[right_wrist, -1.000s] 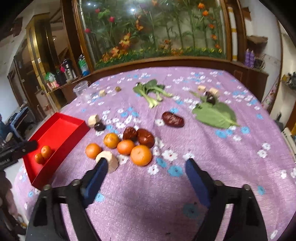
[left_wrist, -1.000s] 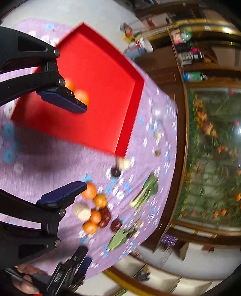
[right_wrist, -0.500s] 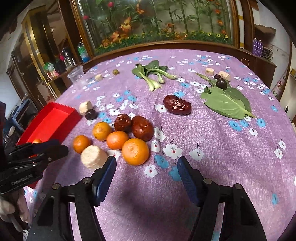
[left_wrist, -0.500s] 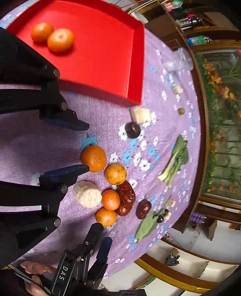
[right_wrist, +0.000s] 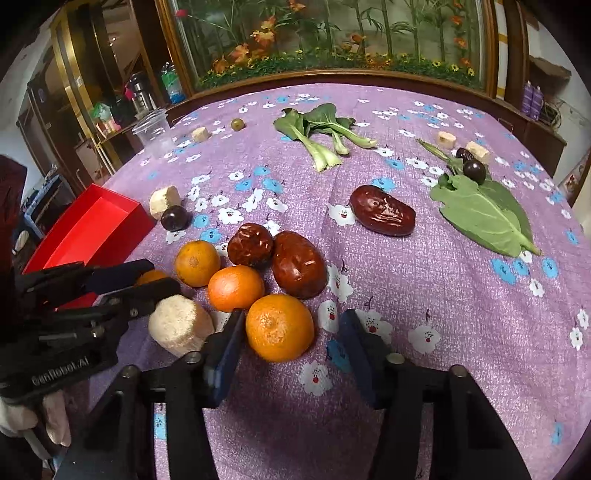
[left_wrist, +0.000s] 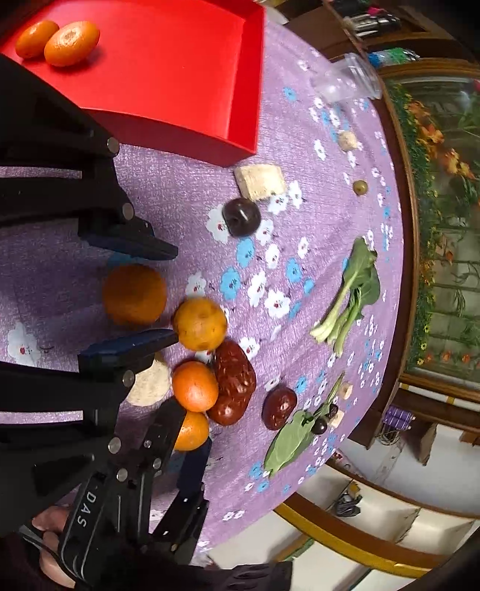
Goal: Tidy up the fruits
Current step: 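Return to the table and grasp an orange with each tool, then move both held oranges over the red tray and release them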
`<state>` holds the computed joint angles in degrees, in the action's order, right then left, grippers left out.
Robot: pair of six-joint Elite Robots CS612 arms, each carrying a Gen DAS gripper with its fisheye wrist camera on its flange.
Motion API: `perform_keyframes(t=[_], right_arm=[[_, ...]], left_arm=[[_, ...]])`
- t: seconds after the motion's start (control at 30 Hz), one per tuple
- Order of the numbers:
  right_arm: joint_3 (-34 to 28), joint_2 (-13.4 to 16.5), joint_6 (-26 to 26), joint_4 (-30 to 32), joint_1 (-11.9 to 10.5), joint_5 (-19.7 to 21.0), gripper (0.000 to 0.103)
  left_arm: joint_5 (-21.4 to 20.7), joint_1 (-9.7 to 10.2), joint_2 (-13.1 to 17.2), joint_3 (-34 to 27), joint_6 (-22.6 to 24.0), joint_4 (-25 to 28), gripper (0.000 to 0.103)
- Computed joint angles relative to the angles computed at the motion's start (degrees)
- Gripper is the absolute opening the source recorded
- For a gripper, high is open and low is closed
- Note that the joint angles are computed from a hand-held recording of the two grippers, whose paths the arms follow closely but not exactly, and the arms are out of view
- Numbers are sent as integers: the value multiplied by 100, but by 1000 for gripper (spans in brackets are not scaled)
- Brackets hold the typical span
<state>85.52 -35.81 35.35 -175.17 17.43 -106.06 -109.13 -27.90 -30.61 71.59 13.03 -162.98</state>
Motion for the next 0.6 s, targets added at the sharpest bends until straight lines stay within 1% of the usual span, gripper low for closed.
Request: perform_keyframes(t=[0.03,0.07,0.17,0.27,0.33,0.47,0.6], right_arm=[[-4,4,-9,-13,2,-1,50],[-6,8,-17,-29,4,9,45],[-2,9,-34,-72,12,50,38],[15,-5,6,-65,33,-15,38],[71,-27,81,-160,38,-20,37],[174,-84,190,-350,48,32,37],[204,-141,143,-432,126,-28,37]], left_arm=[[-49,10,15,-23,5,71,32],[-76,14,24,-9,-4,1,31],[70,-19,-36,124,105,-157,30],[50,-4,-89,240,160,-215,30],[10,20,-123,301,100,-242,30],[-143,112,-216,456,-211,-470,30],[-294,231,-324,613,-584,-792,30]])
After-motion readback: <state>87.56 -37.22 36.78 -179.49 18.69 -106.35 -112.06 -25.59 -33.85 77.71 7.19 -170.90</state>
